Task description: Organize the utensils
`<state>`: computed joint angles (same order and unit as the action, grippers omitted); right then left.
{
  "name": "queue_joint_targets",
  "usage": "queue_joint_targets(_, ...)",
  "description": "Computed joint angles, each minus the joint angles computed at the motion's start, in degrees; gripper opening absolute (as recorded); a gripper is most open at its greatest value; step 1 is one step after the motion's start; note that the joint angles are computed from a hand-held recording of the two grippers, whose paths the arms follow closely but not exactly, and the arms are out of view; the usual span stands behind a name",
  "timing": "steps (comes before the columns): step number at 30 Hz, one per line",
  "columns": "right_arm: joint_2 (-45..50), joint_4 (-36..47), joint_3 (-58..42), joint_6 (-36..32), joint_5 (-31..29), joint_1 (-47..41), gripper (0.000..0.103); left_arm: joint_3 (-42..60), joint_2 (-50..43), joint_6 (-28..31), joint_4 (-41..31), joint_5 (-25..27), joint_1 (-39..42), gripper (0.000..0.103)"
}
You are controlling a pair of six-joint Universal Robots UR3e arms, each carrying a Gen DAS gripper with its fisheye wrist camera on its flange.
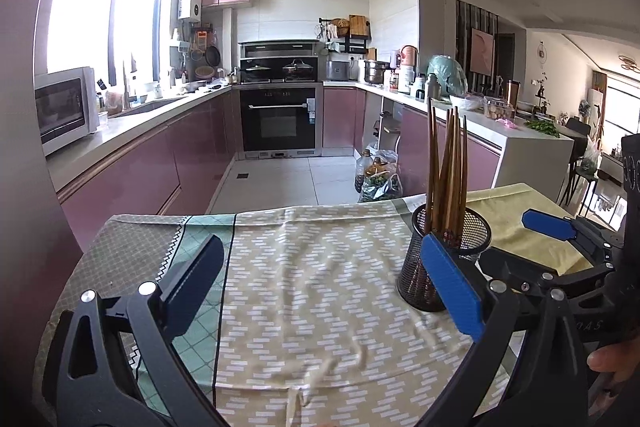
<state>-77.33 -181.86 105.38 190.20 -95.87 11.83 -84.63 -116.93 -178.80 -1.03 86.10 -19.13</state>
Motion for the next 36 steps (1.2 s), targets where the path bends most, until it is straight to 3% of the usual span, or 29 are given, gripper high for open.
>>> queue_joint_targets(13,1.9,-8.0,1.6,0.4,-10.5,6.2,0.096,-9.7,3.9,-1.1,9.2,3.9,0.3,0.097)
queue_joint_targets(36,2.5,-11.9,2.6,0.5,-13.4,8.5,0.096,-14.5,4.3,-1.3,18.4,8.0,-1.2,0.097)
